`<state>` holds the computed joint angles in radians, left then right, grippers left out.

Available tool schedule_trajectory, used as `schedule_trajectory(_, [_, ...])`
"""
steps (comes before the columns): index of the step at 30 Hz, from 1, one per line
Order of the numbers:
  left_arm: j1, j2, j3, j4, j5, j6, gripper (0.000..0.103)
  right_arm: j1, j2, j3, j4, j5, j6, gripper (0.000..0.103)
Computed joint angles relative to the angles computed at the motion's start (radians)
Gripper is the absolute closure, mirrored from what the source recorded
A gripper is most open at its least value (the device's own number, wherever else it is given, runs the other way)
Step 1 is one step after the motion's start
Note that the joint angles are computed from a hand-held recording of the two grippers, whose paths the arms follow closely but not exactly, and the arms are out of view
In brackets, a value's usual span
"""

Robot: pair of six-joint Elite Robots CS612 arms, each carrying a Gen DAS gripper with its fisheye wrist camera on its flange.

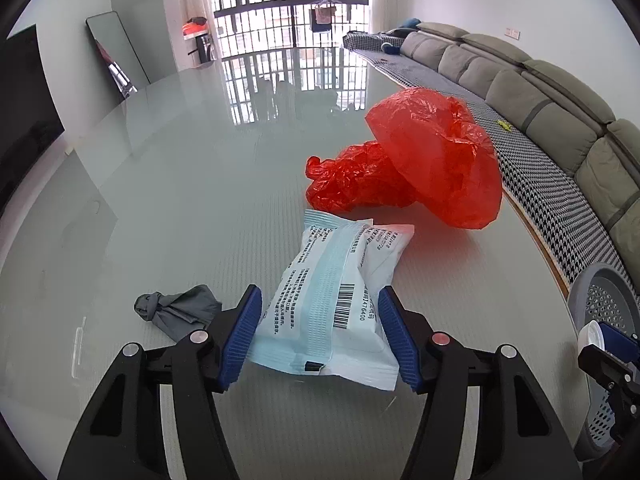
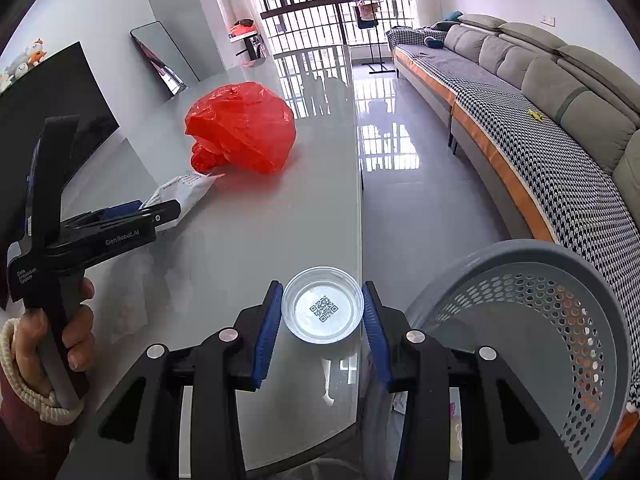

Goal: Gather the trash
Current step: 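Grasp the white bottle cap with the right tool while the left tool grasps the blue-white packet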

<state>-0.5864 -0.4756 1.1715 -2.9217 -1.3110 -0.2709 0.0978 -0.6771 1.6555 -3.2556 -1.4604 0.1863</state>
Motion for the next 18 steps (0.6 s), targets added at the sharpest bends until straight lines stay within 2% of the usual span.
schedule_trajectory(5, [-0.001,-0.01,0.023,-0.046,-0.001,0.013,0.052,0.006,-0.001,-0.002,0.007,-0.004,-0.006,0.064])
schedule_trajectory(14, [-0.013,-0.06,0.113,-0.128,0.0,0.014,0.052,0.005,-0.008,0.013,-0.008,-0.01,0.005,0.064])
schedule_trajectory(18, [-0.034,-0.087,0.164,-0.191,0.037,0.03,0.052,-0.002,-0.016,0.033,-0.032,-0.015,0.019,0.064])
